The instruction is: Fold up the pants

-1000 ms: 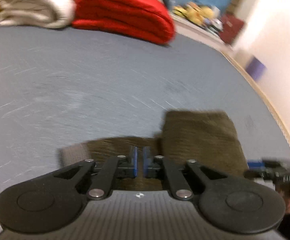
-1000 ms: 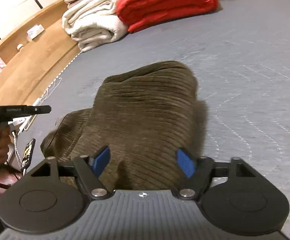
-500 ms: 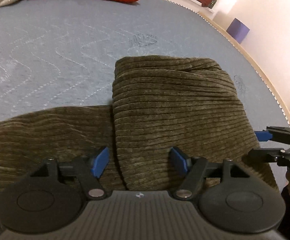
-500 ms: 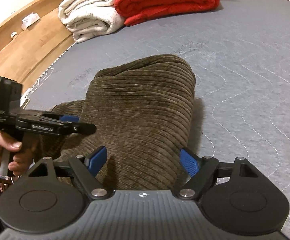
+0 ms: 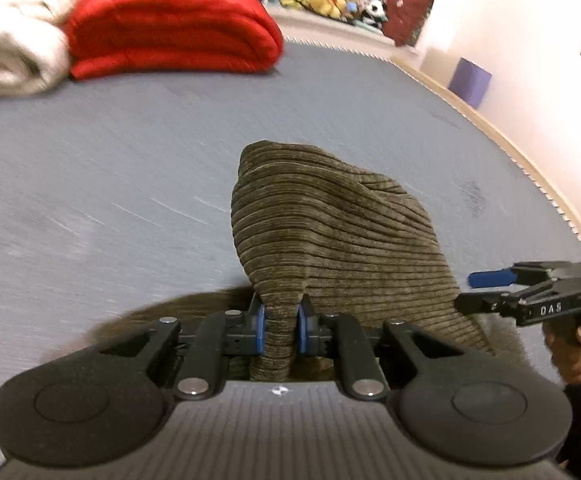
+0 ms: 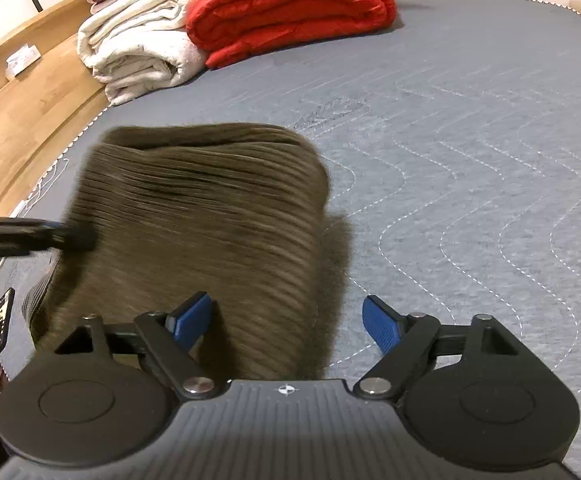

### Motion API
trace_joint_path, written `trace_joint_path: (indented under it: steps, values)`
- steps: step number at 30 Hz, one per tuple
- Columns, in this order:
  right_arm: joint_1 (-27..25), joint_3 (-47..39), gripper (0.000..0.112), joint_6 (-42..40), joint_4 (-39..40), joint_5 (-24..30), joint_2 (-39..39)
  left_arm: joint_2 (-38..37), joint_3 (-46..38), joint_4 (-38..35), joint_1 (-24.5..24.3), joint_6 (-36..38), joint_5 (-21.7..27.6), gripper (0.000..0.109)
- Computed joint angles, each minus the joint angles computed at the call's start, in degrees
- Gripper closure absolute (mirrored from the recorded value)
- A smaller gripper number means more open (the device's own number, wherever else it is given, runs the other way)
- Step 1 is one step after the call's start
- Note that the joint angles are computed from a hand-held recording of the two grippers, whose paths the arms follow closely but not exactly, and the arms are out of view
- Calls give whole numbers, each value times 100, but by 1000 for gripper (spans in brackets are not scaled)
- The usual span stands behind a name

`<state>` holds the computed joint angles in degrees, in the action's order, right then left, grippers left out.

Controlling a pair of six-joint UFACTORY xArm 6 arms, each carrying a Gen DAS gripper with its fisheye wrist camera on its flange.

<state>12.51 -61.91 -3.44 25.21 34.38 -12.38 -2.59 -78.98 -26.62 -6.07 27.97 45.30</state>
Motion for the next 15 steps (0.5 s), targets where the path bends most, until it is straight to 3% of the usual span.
trace_joint_path:
  steps: [5,9,12,13,14,15]
  values:
    - [110,-4,27,-50,-112,-106,0,-508,293,541,554,-514,-183,92]
    - [157,-32,27,-132,-10,-105,34,-349,366,1153,882,-1214,107,86]
    - [180,-71,27,-391,239,-108,71,-253,496,1584,958,-1683,-135,56]
    - [192,-88,27,-461,326,-119,89,-234,506,1600,1005,-1884,-220,42]
    - [202,-105,27,-526,426,-132,107,-208,492,1449,1061,-1960,-238,30]
    - [205,-129,27,-591,541,-130,127,-170,452,1220,1115,-1978,-212,24]
